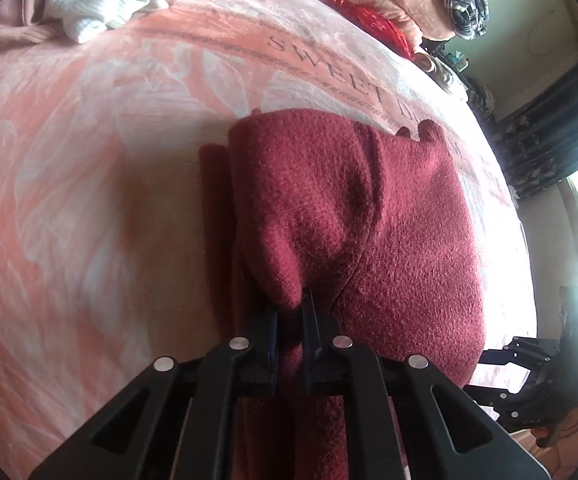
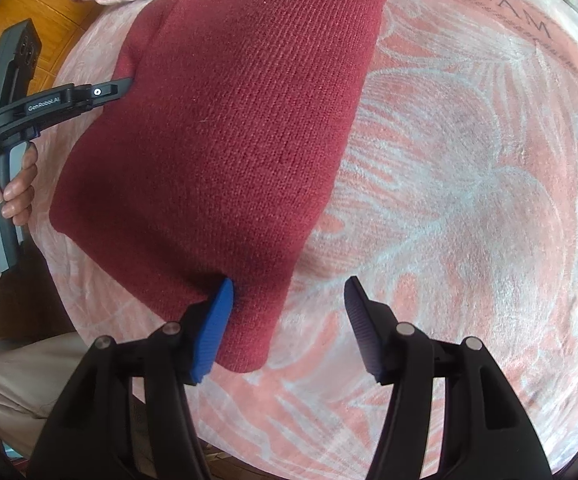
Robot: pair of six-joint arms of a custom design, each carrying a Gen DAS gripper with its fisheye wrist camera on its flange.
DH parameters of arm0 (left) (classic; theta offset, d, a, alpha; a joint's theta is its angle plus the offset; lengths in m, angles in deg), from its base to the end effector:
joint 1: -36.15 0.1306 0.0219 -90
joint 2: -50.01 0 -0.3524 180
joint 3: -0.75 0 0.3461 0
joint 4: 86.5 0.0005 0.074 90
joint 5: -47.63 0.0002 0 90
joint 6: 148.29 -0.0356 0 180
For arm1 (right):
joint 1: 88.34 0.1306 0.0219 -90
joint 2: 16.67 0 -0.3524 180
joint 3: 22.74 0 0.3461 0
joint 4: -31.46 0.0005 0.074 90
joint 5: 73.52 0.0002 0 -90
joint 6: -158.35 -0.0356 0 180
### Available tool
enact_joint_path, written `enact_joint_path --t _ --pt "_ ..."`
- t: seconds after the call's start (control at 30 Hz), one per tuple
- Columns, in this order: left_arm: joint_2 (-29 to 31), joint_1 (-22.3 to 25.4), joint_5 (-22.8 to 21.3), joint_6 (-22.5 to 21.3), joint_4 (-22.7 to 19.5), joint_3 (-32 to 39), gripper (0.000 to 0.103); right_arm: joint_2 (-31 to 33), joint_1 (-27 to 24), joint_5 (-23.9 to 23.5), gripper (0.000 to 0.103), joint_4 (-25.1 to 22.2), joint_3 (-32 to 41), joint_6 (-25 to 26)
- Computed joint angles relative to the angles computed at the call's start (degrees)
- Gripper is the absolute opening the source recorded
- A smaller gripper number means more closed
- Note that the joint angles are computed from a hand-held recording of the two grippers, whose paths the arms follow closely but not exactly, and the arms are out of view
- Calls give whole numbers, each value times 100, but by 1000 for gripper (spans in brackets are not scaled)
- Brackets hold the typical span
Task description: Fold small clothes
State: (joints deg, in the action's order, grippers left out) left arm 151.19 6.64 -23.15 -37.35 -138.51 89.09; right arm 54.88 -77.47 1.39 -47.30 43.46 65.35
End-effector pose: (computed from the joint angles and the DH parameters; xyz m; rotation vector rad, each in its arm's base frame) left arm 0.4058 -0.2437 0.3019 0.3152 2.7886 -0.6962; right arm 0.2595 0.0588 0.3248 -0.2295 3.0347 0.4191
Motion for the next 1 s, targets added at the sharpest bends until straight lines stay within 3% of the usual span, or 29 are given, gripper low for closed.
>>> enact_joint_path --t 0.1,0.17,0.27,0.3,0.5,0.73,0.87,0.93,1.0 --pt "-121 21 28 79 -240 89 17 -15 39 -25 57 31 -40 -63" --pt "-215 -49 -207 99 -378 203 20 -84 -7 -109 56 42 -7 -63" --pt "-343 -148 -278 179 -401 285 53 -181 -53 -88 56 86 115 -97" --pt "-327 -178 -312 209 -409 321 53 -179 -73 -48 56 96 177 -117" --pt "169 -218 -452 314 -667 790 55 194 -433 -251 58 341 547 -495" --pt "627 -47 -211 443 -624 1136 52 1033 -746 -484 59 578 1132 -655" --pt "748 -82 -285 252 -670 1242 36 1450 -783 -801 65 672 1323 -643" --pt "770 -71 -339 217 -663 1227 30 1607 -884 -1212 57 694 1338 -607" --pt "764 -37 -379 281 -632 1202 22 1694 -878 -1305 51 698 1401 -483"
